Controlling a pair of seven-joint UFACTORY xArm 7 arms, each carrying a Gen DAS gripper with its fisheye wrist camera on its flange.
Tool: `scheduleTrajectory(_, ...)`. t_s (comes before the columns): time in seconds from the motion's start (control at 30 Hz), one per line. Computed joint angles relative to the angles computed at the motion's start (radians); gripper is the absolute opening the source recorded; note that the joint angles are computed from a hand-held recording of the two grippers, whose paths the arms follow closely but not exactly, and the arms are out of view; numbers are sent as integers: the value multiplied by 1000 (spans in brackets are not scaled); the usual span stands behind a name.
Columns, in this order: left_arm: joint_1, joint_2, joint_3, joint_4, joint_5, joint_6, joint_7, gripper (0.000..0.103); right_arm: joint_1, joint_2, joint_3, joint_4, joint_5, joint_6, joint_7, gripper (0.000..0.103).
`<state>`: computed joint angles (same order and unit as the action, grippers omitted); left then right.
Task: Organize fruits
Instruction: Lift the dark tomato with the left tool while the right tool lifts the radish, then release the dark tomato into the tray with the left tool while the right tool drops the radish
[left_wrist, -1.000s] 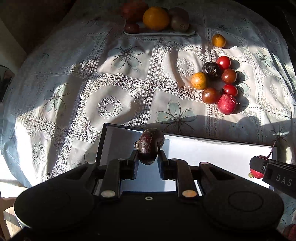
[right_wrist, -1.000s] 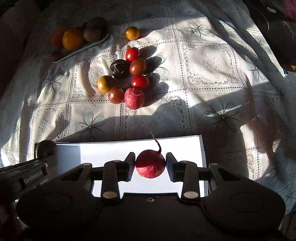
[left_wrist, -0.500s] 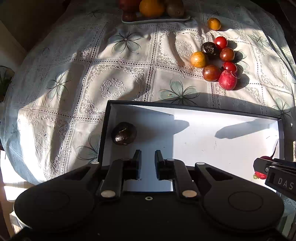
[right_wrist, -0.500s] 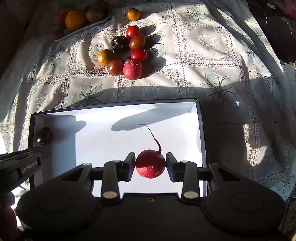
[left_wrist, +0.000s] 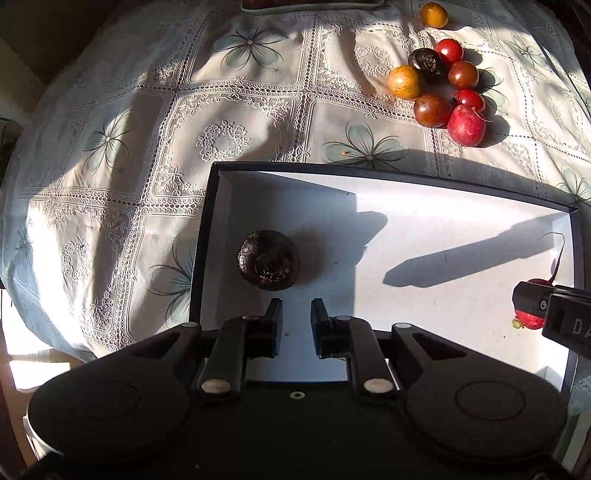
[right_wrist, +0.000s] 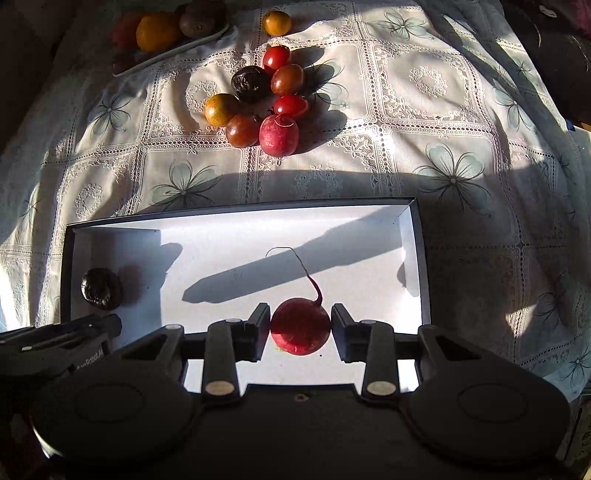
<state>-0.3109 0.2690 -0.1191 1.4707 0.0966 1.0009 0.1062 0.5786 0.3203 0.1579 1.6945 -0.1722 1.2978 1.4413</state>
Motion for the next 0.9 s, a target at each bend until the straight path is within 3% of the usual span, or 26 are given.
scheduleTrajectory(0.07,-1,-3,0,-5,5,-1,4,28,0,5,0,6,1,4,0,38)
scheduleTrajectory(0.9,1,-29,-8,-32,-16,24,42,28,4,11,-3,21,4,9,-6,39)
